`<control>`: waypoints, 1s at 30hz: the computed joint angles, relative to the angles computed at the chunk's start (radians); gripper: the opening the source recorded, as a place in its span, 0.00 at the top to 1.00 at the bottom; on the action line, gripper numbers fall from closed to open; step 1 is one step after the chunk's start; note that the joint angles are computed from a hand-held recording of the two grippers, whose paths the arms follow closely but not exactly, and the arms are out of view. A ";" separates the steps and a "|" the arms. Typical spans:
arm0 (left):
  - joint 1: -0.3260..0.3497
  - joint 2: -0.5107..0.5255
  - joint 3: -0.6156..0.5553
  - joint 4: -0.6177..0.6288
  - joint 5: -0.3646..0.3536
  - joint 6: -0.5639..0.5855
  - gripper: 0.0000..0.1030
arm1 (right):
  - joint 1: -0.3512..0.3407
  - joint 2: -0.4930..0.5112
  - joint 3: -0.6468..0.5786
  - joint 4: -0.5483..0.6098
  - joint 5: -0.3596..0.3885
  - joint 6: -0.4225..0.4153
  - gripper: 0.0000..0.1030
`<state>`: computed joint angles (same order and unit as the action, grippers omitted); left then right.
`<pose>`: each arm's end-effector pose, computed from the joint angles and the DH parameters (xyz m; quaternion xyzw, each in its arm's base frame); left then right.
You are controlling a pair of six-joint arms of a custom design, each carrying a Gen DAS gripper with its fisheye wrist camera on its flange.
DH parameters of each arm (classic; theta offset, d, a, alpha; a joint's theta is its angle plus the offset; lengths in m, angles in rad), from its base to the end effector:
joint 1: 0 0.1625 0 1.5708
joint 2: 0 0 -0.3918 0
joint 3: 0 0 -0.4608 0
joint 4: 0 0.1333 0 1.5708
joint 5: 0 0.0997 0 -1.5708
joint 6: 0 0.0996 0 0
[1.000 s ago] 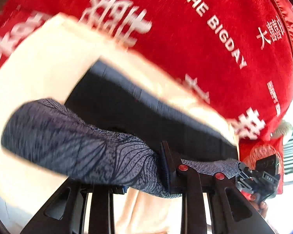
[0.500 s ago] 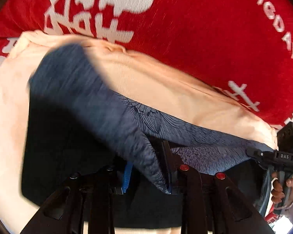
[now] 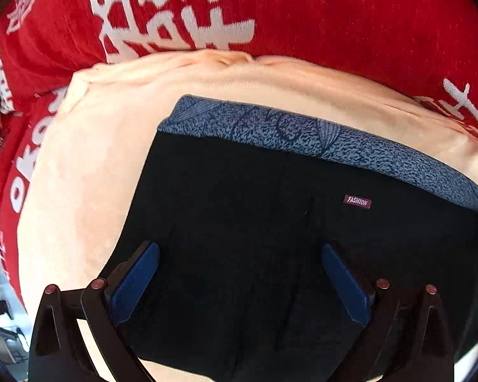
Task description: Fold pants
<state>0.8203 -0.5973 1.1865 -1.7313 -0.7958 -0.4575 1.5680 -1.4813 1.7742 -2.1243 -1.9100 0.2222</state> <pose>-0.3754 -0.7002 0.0206 0.2116 0.8832 -0.0476 0.4157 0.0985 -0.5970 0.3546 -0.1315 -0.9687 0.1456 0.1523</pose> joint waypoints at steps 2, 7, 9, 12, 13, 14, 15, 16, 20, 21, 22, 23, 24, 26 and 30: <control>-0.011 0.017 -0.033 0.053 -0.003 -0.011 0.02 | -0.042 -0.006 0.013 -0.061 0.055 0.018 0.77; -0.057 0.025 -0.075 0.145 -0.047 -0.057 0.02 | -0.030 -0.124 0.082 -0.136 0.026 0.101 0.72; -0.083 0.041 -0.098 0.187 -0.057 -0.070 0.02 | -0.012 -0.184 0.113 -0.117 0.015 0.124 0.58; -0.121 0.054 -0.105 0.223 -0.083 -0.070 0.02 | 0.020 -0.273 0.160 -0.087 -0.016 0.146 0.41; -0.133 0.061 -0.108 0.239 -0.086 -0.072 0.02 | 0.020 -0.310 0.175 -0.061 -0.024 0.148 0.41; -0.145 0.066 -0.110 0.248 -0.095 -0.070 0.02 | 0.035 -0.336 0.186 -0.035 -0.045 0.168 0.41; -0.154 0.067 -0.106 0.244 -0.110 -0.063 0.02 | 0.042 -0.377 0.202 -0.001 -0.059 0.190 0.41; -0.157 0.068 -0.106 0.240 -0.122 -0.056 0.02 | 0.035 -0.403 0.212 0.019 -0.054 0.194 0.41; -0.200 0.085 -0.105 0.239 -0.169 -0.057 0.02 | 0.039 -0.505 0.275 0.084 -0.065 0.262 0.41; -0.207 0.091 -0.107 0.240 -0.177 -0.050 0.02 | 0.035 -0.533 0.293 0.095 -0.067 0.278 0.41; -0.214 0.096 -0.108 0.238 -0.184 -0.042 0.02 | 0.031 -0.562 0.309 0.103 -0.067 0.290 0.41; -0.220 0.097 -0.105 0.234 -0.188 -0.035 0.02 | 0.032 -0.583 0.323 0.107 -0.070 0.307 0.41; -0.226 0.099 -0.105 0.231 -0.191 -0.025 0.02 | 0.034 -0.613 0.341 0.113 -0.077 0.326 0.41; -0.234 0.099 -0.101 0.214 -0.198 0.003 0.02 | 0.046 -0.635 0.363 0.109 -0.093 0.359 0.41; -0.247 0.099 -0.088 0.181 -0.215 0.070 0.02 | 0.082 -0.708 0.405 0.137 -0.147 0.441 0.41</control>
<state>0.5729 -0.4982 1.0986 -1.5505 -1.0108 -0.3870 1.6504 -2.1891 2.1788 -1.9874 -2.0572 0.6631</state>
